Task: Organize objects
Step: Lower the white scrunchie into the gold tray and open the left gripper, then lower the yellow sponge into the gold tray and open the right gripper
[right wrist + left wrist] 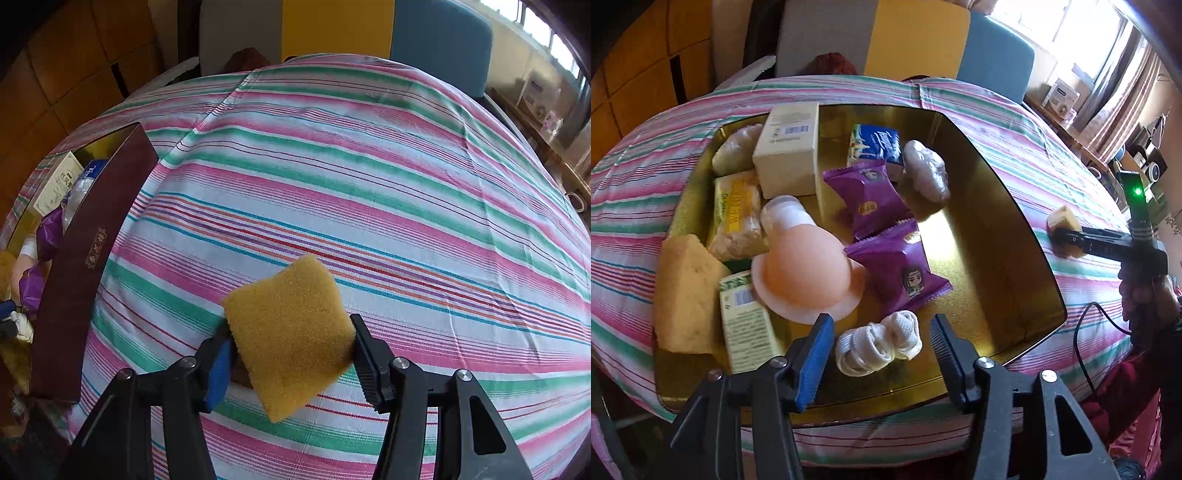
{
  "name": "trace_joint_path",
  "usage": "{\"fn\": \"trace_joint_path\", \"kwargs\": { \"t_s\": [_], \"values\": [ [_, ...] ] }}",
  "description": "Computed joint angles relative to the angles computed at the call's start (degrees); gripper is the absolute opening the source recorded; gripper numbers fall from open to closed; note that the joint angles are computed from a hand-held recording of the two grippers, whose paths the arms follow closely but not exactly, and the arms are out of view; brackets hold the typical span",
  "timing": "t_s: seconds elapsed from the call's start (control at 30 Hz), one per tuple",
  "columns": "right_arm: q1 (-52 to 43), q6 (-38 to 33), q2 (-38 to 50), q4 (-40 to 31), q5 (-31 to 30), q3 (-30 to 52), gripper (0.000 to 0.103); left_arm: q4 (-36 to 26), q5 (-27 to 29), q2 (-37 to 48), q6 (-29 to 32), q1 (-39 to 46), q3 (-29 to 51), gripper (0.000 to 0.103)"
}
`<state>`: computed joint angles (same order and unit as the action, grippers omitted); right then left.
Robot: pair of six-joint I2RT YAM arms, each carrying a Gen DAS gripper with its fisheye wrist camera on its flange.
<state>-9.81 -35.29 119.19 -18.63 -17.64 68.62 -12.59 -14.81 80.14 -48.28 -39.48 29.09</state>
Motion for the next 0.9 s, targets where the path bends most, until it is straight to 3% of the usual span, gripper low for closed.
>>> {"fn": "trace_joint_path", "kwargs": {
  "t_s": [0.1, 0.33, 0.47, 0.67, 0.9],
  "values": [
    [0.01, -0.04, -0.07, 0.14, 0.08, -0.13, 0.058, -1.85, -2.54, -1.72, -1.16, -0.92, 0.14, 0.055],
    [0.09, 1.09, -0.86, 1.62, 0.48, -1.37, 0.057, -12.75, -16.63, -6.98, -6.07, -7.60, 3.20, 0.055],
    [-0.58, 3.88, -4.08, 0.18, -1.95, -2.41, 0.057, -16.58, -20.99, -8.64, -7.36, -9.22, 4.67, 0.055],
    [2.20, 4.27, -17.24, -3.54, -8.77, -8.23, 0.057, -17.13, -22.19, -10.22, -7.33, -9.30, 4.37, 0.055],
    [14.51, 3.54, -29.65, -8.00, -12.28, -14.07, 0.057, -17.63, -22.27, -12.18, -8.83, -9.77, 2.81, 0.055]
  ]
}}
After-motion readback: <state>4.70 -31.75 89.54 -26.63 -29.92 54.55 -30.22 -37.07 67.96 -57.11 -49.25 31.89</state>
